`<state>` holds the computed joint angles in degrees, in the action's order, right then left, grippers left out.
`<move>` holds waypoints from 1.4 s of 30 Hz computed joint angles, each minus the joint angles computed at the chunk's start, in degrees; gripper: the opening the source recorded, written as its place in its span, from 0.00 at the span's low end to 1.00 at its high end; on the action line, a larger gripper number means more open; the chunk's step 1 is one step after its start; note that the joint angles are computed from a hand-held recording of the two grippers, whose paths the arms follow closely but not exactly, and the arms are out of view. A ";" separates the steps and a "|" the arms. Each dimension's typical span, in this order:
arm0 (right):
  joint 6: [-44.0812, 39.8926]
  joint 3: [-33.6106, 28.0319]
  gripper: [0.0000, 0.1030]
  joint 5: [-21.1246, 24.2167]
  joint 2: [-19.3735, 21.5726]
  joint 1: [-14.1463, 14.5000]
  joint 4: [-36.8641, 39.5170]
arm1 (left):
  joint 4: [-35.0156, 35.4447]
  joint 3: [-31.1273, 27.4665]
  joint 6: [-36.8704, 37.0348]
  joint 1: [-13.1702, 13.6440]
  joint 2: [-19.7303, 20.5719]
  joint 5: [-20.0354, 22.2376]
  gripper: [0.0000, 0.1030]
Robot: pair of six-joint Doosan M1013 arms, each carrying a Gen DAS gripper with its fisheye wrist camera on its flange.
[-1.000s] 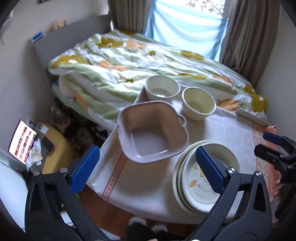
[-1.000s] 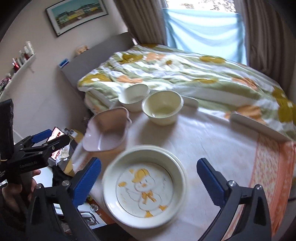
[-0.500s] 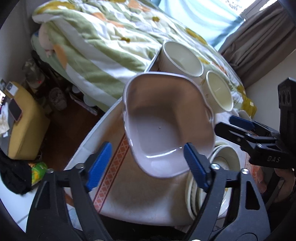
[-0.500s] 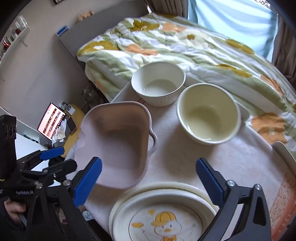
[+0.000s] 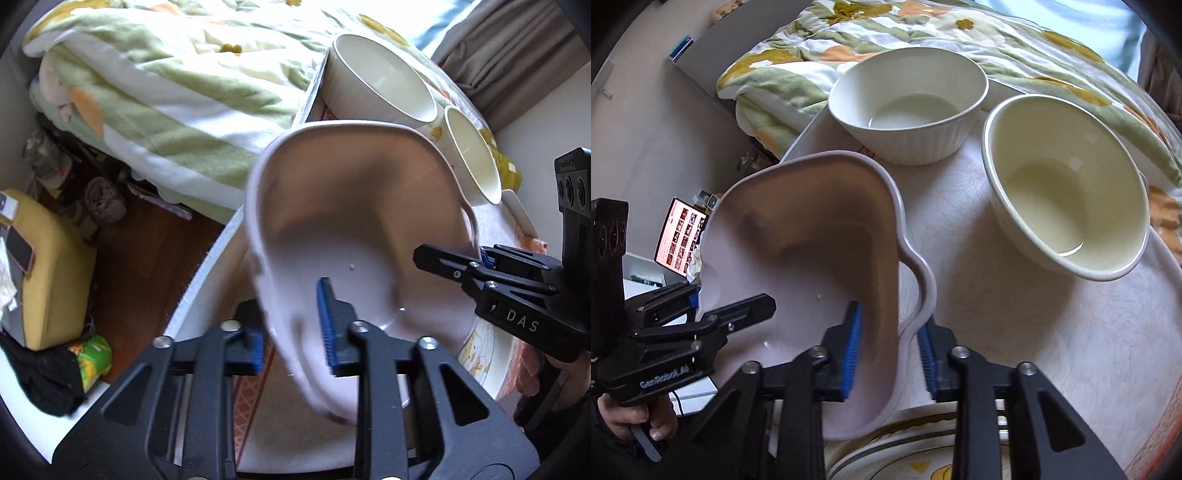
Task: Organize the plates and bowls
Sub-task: 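Grasp the rim of the pink square basin with both tools, then carry the pink basin with both tools and lower it beside the plate stack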
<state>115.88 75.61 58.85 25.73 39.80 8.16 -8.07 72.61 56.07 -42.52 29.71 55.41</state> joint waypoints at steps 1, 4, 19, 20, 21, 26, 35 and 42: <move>0.57 0.16 0.14 -0.28 -0.18 0.09 -0.44 | 0.59 -0.14 0.18 -0.05 0.03 0.11 0.16; 1.72 0.57 0.11 -1.12 -0.68 0.20 -1.00 | 0.72 -0.02 0.89 0.09 -0.24 0.03 0.13; 13.77 11.04 0.10 -12.11 -12.65 1.08 -9.77 | 8.53 -6.35 1.47 -5.75 -1.62 -0.18 0.13; 15.13 12.26 0.11 -12.43 -13.85 1.07 -10.65 | 8.29 -7.32 1.81 -6.38 -1.26 -0.15 0.13; 16.78 13.86 0.11 -12.67 -15.45 0.94 -11.75 | 7.98 -8.43 2.30 -7.14 -0.78 -0.12 0.13; 27.38 21.74 0.10 -11.50 -23.48 0.72 -19.26 | 5.59 -15.68 6.80 -11.84 3.40 2.33 0.13; 38.28 34.06 0.10 -5.35 -36.45 -1.10 -24.83 | -0.17 -28.09 10.51 -18.69 12.38 7.82 0.13; 38.17 41.90 0.10 -8.55 -40.20 -4.25 -22.32 | 0.10 -31.42 8.79 -21.22 16.66 9.91 0.13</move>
